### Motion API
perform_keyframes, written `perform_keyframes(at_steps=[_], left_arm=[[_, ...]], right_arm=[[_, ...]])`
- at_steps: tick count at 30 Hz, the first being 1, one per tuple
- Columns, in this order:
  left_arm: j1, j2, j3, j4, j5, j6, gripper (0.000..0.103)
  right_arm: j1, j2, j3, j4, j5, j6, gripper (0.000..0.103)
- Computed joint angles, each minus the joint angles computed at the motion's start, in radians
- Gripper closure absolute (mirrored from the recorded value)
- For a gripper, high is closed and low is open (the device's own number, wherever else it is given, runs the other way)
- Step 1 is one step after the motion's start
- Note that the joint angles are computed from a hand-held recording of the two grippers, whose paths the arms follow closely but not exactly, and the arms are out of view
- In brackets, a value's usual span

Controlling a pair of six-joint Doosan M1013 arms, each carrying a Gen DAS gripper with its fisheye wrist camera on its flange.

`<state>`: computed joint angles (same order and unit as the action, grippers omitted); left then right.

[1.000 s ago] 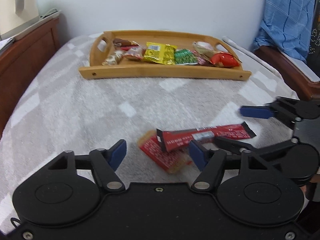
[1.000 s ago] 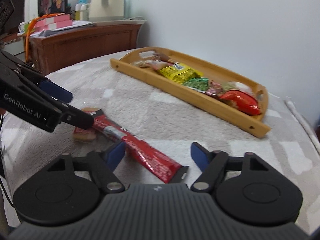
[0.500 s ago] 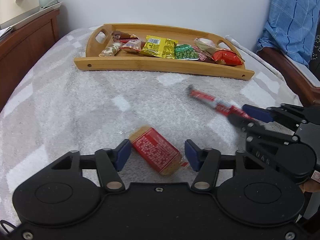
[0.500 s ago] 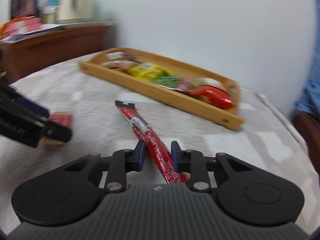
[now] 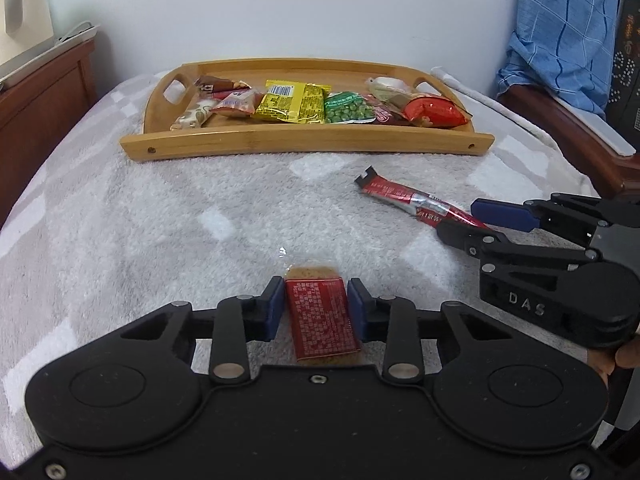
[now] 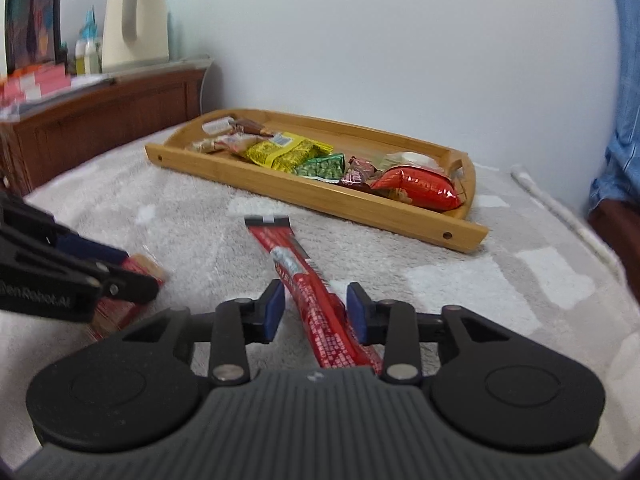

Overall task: Organize snacks
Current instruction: 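Grasp the red square biscuit packet with the left tool while the right tool grasps the red sausage stick, then carry both snacks to the bamboo tray and lower them inside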

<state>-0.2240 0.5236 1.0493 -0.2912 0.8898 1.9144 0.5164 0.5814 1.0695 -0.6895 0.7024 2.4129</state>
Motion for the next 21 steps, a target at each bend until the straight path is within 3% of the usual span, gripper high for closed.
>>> perform_keyframes(at_steps=[3,12,18,21], left_arm=[[0.0,-0.006,0.011,-0.004,-0.009,0.017,0.071],[-0.011,-0.017,0.033,0.032,-0.025,0.013,0.068],[-0.016,-0.022,0.045,0.038,-0.044,0.013,0.071],[-0.014,-0.024,0.045,0.029,-0.045,0.009,0.071]], right_arm=[[-0.011,-0.007,0.009,0.043,-0.035,-0.014,0.038],[-0.018,0.02,-0.033,0.091,0.008,-0.119,0.038],[-0.016,0.02,-0.035,0.105,0.009,-0.138,0.074],[-0.011,0.02,-0.035,0.084,0.009,-0.13,0.075]])
